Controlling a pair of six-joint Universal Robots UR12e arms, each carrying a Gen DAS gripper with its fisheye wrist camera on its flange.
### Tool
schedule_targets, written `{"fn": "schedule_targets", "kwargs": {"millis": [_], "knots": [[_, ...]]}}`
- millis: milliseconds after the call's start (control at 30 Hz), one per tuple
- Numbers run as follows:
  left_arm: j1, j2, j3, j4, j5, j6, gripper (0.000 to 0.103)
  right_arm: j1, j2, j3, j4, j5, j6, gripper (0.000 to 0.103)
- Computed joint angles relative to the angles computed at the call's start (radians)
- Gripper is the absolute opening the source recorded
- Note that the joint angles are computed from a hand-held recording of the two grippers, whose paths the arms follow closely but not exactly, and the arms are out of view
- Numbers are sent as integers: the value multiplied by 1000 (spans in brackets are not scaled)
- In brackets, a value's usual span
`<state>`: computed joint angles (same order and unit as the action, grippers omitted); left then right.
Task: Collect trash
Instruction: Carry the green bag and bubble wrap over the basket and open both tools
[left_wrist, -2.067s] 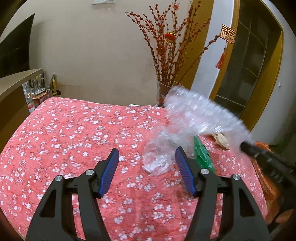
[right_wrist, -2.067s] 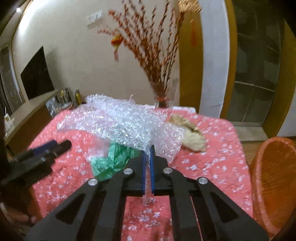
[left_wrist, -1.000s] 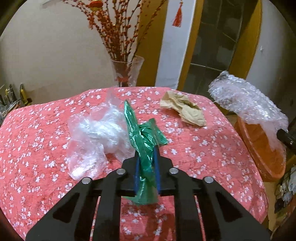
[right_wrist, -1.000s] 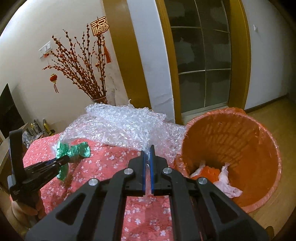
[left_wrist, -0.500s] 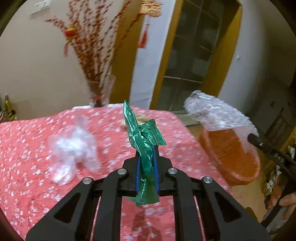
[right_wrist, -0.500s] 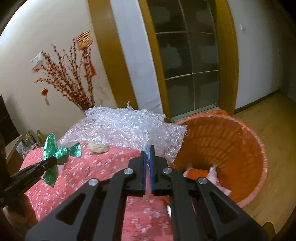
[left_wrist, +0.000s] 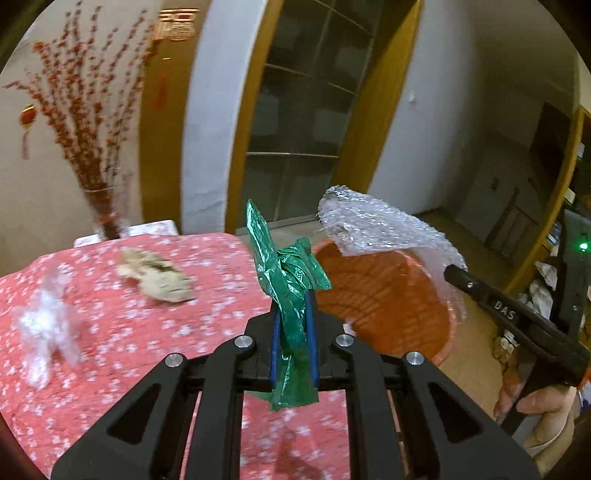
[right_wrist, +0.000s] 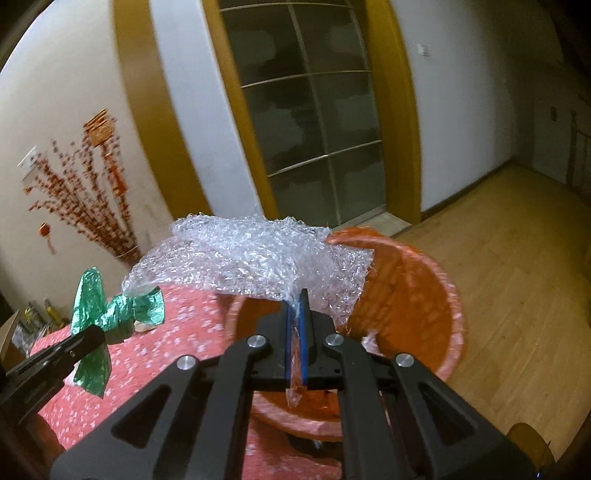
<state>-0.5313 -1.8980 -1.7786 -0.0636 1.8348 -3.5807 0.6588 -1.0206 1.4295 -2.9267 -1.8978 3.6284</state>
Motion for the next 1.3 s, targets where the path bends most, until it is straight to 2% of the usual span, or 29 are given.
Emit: {"fn": "schedule_targets", "kwargs": {"millis": [233,600,867,1033,1067,1100,1167,1233,1300], "knots": [[6,-42,56,-1,-66,29,12,-20,-11,22,5,-24,64,5],[-5,-91,121,-16,-107,41,12,-49,-18,43,-9,-13,125,5],[-4,-130,172,-54,-149,28,12,-72,-12,42,-11,60,106,5],[-6,-155,204,-98,-164,27,12,-86,-6,45,-4,130,89,11],[-7,-158,208,-105,-163,26,13,-88,-6,48,-2,136,90,15],[-7,-161,212,-117,-167,24,16,-90,-6,52,-3,142,95,22],[-7,-162,213,-132,-171,21,25,-94,-8,60,-6,147,108,28],[-8,-161,209,-140,-163,16,39,-97,-13,70,-4,145,118,29],[-8,-158,204,-145,-152,15,41,-98,-15,74,-2,138,129,30]]}}
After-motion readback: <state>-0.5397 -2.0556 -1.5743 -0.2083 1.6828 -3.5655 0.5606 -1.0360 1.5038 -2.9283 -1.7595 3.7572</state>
